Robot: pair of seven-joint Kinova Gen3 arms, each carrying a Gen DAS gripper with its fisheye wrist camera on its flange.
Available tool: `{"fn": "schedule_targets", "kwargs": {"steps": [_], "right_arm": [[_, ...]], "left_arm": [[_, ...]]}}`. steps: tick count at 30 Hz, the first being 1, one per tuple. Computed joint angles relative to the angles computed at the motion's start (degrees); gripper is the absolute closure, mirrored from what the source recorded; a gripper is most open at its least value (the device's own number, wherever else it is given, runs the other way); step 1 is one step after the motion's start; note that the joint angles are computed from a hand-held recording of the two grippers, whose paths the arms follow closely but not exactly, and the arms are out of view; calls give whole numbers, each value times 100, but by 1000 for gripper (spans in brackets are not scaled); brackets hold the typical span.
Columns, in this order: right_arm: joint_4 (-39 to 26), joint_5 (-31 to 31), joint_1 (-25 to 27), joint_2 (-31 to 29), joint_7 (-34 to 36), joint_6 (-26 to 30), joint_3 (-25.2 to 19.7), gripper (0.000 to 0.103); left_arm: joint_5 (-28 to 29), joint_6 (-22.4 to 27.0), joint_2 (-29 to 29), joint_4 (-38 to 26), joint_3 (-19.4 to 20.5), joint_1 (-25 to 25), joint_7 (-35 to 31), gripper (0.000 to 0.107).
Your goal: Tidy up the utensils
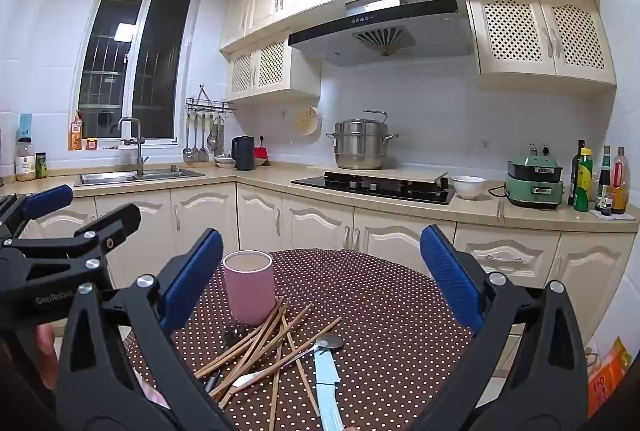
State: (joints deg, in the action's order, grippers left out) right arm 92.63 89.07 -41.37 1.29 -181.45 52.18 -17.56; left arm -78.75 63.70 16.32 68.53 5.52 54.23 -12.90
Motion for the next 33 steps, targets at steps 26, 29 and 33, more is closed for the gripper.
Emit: {"fn": "schedule_targets", "kwargs": {"steps": [26, 29, 33], "right_arm": [[-7, -145, 74, -15, 89, -122, 24, 6], [-102, -145, 46, 89, 110, -90, 29, 6], [-103, -147, 8, 92, 110, -94, 72, 6]], "left_arm": [[40, -7, -53, 74, 54, -71, 18, 9], [55, -33, -32, 37, 32, -79, -5, 9], [71, -75, -29, 53, 15, -103, 11, 9]]}}
